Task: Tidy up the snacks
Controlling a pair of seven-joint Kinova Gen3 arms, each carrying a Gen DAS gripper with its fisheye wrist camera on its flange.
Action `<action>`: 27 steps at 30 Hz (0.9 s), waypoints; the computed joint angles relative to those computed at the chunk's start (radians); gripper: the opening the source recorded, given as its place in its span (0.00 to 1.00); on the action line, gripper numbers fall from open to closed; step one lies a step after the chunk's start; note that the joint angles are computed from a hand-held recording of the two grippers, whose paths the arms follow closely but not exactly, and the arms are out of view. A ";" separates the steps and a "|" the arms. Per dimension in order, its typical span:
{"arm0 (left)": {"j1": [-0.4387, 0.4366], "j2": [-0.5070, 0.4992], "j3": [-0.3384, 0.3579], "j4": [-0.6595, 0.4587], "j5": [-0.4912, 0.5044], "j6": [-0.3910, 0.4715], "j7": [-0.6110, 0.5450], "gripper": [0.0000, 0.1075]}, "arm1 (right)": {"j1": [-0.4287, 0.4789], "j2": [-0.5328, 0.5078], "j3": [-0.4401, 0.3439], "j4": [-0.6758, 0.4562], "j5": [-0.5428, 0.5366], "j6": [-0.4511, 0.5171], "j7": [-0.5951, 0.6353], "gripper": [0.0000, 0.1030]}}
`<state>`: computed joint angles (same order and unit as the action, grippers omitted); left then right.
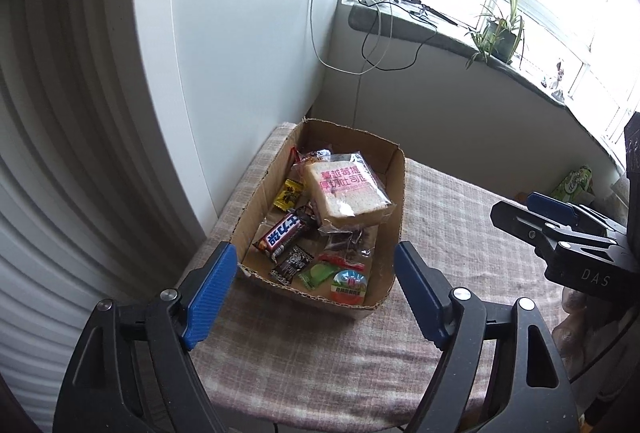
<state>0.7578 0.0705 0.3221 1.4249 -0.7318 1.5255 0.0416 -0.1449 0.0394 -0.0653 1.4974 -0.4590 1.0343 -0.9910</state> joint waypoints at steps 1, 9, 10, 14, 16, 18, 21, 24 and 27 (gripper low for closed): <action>0.002 0.001 0.001 -0.003 0.001 0.005 0.006 0.75 | 0.002 -0.004 0.002 0.002 -0.002 -0.001 0.004 0.88; 0.031 0.015 0.004 -0.028 -0.021 0.043 0.020 0.75 | 0.011 -0.021 0.014 0.016 -0.023 -0.003 0.028 0.89; 0.033 0.014 0.003 -0.029 -0.020 0.043 0.022 0.75 | 0.012 -0.020 0.015 0.016 -0.026 0.000 0.029 0.89; 0.042 0.019 0.005 -0.039 -0.030 0.064 0.027 0.75 | 0.011 -0.022 0.014 0.021 -0.027 0.000 0.025 0.89; 0.049 0.028 0.003 -0.052 -0.034 0.081 0.021 0.75 | 0.010 -0.024 0.014 0.022 -0.027 0.001 0.027 0.89; 0.059 0.036 0.000 -0.064 -0.042 0.099 0.021 0.75 | 0.004 -0.028 0.010 0.027 -0.018 -0.009 0.012 0.89; 0.072 0.044 -0.006 -0.074 -0.052 0.115 0.020 0.75 | 0.003 -0.026 0.012 0.025 -0.022 -0.001 0.015 0.89; 0.083 0.051 -0.013 -0.086 -0.058 0.132 0.018 0.75 | 0.004 -0.025 0.014 0.024 -0.022 0.001 0.017 0.89; 0.083 0.048 -0.020 -0.083 -0.052 0.124 0.022 0.75 | 0.008 -0.023 0.016 0.023 -0.024 0.004 0.029 0.89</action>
